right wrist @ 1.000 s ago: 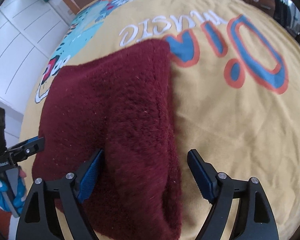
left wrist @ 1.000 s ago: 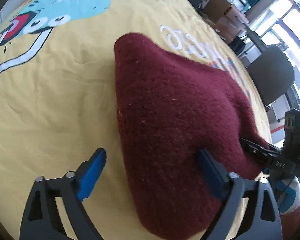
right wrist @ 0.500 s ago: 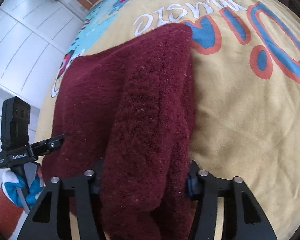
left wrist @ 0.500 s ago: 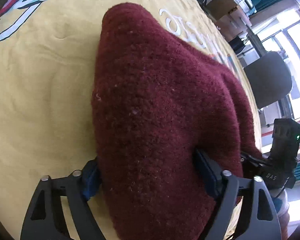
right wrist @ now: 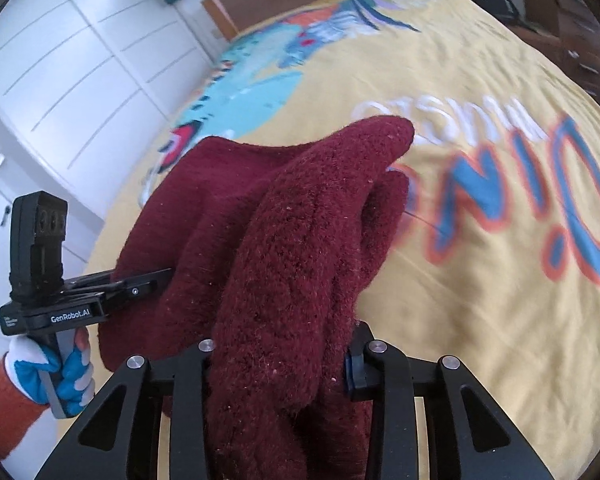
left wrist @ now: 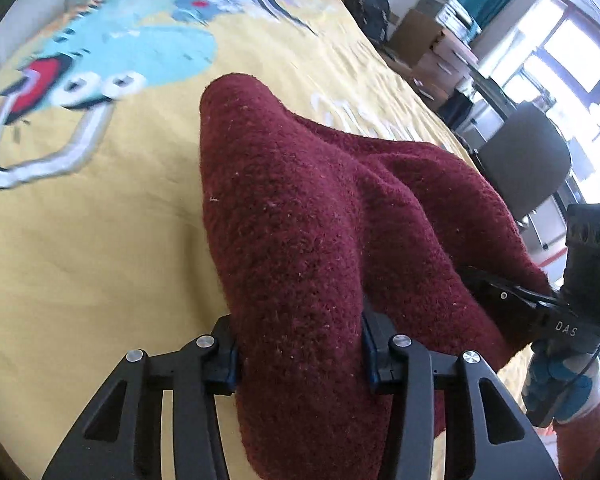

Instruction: Fold small clothes

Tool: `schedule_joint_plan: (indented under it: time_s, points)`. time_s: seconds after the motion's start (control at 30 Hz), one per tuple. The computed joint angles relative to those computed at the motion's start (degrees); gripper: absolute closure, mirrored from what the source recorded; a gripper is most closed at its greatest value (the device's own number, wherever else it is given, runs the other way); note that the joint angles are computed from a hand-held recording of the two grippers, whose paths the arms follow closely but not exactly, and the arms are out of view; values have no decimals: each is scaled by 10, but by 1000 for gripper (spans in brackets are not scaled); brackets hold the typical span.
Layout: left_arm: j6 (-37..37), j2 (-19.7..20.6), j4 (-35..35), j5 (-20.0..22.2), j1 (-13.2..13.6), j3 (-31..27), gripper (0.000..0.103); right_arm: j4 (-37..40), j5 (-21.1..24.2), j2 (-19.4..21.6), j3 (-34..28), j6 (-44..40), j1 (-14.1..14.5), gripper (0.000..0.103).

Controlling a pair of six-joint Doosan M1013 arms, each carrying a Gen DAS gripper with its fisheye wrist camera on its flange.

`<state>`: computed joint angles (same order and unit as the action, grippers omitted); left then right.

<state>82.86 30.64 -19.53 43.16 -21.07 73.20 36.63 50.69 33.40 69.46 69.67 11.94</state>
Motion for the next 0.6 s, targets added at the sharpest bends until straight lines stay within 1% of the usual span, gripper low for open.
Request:
schedule_joint_plan:
  time_s: [0.1,0.17,0.2,0.23,0.27,0.3,0.33,0.4,0.47,0.5,0.53,0.6]
  points:
    - [-19,-11,29,-6,7,14,62,-3,4,22,-26,19,15,67]
    - [-37,-8,52,10,11,15,58,-31,19,40,-42,59,21,66]
    - [-56,-5,76,20,9,16,55,-45,27,47,-43,85,23,63]
    - [-66,-5,96,31,10,20,53,-39,27,48,-41,90,22,60]
    - [-74,-7,120,33,8,28,45,-26,24,48,-36,90,19,57]
    - [-78,-13,132,21,6,39,40,-12,17,40,-22,82,15,56]
    - [-80,-21,135,8,6,51,39,-9,15,35,-16,77,12,56]
    - [-73,-32,130,0,5,63,39,-1,10,25,-3,62,6,55]
    - [-87,-45,167,-12,-3,76,38,22,-2,10,16,45,-2,54]
    - [-95,-41,180,-12,-10,70,38,30,-8,6,22,41,-5,54]
    - [-100,-44,185,-15,-13,75,38,35,-12,-3,36,33,-8,54]
    - [-114,-48,195,-16,-14,88,38,18,-12,-8,48,40,-6,52]
